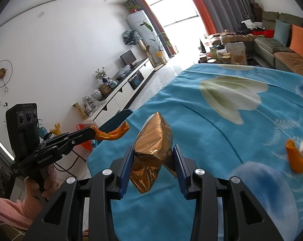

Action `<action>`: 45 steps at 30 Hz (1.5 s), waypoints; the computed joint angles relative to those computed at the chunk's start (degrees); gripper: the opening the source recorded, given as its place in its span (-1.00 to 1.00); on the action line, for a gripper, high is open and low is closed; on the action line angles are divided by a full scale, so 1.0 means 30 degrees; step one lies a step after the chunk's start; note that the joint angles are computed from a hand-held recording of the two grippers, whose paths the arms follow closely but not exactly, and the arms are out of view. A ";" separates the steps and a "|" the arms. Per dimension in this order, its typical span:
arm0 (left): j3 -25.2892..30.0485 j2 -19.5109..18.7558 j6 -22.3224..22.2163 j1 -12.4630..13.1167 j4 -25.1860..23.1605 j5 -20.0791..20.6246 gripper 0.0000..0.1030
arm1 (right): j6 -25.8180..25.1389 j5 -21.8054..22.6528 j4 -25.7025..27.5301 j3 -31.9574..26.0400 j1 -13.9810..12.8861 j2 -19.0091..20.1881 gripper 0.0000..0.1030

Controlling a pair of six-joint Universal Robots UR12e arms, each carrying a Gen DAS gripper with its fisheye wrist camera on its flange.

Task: Collect trash
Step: 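Carry the orange peel and gold wrapper with both tools over the teal bin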

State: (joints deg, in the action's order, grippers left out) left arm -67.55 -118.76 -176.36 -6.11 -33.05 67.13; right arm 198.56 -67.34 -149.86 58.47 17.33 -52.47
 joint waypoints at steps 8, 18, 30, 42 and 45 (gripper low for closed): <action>-0.0275 0.0231 -0.0376 0.0331 0.0518 0.0742 -0.74 | -0.0424 0.0698 0.0744 -0.1632 0.0153 0.0929 -0.26; -0.0403 0.0347 -0.0677 0.0652 0.0852 0.1571 -0.75 | -0.1106 0.1358 0.2148 -0.4069 0.0374 0.2281 -0.26; -0.0392 0.0267 -0.1004 0.1013 0.1066 0.2202 -0.76 | -0.1785 0.1819 0.3877 -0.6641 0.0730 0.3631 -0.26; 0.0172 -0.0175 -0.1449 0.1298 0.0850 0.2990 -0.76 | -0.2260 0.1918 0.5517 -0.9077 0.1005 0.4865 -0.26; 0.0240 -0.0260 -0.1488 0.1358 0.0728 0.3171 -0.76 | -0.2425 0.1903 0.6255 -1.0266 0.1097 0.5461 -0.26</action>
State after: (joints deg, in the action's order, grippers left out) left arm -66.83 -119.54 -180.82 -2.04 -30.86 76.65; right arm 191.28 -61.63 -131.09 27.67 20.62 -36.09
